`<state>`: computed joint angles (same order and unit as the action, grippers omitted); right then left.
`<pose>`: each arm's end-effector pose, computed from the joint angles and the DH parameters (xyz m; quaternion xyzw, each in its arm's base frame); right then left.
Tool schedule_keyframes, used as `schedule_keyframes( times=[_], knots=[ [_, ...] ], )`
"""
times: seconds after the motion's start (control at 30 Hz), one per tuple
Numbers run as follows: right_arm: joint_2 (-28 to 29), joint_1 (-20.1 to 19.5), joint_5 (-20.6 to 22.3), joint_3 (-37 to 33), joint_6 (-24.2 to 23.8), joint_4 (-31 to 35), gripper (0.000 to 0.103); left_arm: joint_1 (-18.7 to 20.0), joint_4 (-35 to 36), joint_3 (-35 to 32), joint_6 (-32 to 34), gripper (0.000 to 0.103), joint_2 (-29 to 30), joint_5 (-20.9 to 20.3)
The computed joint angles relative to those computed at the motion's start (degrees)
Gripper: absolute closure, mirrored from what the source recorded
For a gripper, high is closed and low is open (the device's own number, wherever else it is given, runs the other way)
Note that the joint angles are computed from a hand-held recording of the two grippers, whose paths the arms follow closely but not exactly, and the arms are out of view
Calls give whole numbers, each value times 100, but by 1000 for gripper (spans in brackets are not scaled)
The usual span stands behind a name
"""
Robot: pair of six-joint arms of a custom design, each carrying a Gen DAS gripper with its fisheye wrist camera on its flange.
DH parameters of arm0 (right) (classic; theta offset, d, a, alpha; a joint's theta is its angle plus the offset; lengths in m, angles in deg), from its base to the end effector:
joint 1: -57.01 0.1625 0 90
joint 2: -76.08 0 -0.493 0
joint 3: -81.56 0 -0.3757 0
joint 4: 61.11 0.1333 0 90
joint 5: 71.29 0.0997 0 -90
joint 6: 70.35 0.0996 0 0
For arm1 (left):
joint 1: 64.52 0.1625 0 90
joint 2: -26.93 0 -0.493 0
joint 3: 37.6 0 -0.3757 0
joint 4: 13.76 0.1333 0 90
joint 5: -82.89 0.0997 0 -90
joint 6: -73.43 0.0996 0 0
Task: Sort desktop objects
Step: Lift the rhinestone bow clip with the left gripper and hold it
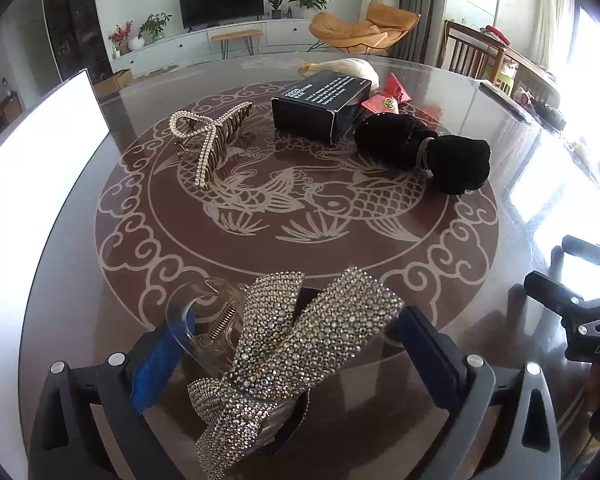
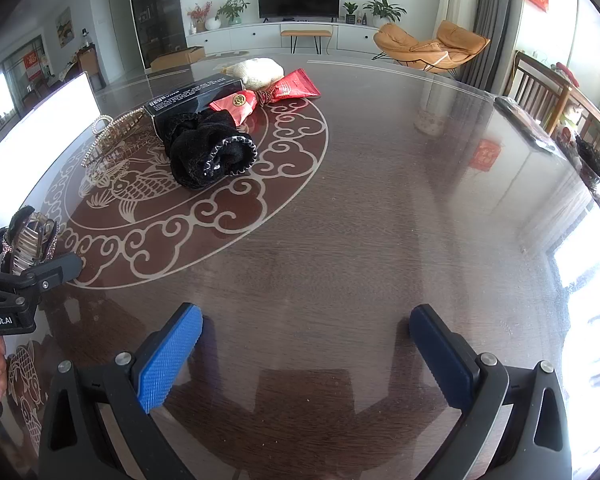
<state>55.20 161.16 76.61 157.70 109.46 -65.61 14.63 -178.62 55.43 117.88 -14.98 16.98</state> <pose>0.2017 -0.5999 -0.0746 -0.0584 -0.8381 0.3471 0.4169 0.0333 -0.7503 0.1562 0.4061 0.8677 -0.1336 0.2536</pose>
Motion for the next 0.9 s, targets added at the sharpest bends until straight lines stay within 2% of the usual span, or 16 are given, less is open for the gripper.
schedule_keyframes(
  times=[0.6,0.9],
  knots=[
    [1,0,0,-3,2,4,0,-5,-20,-16,-16,0,20,-28],
    [-1,-2,-2,-1,-1,1,0,27,207,-369,-174,0,136,95]
  ],
)
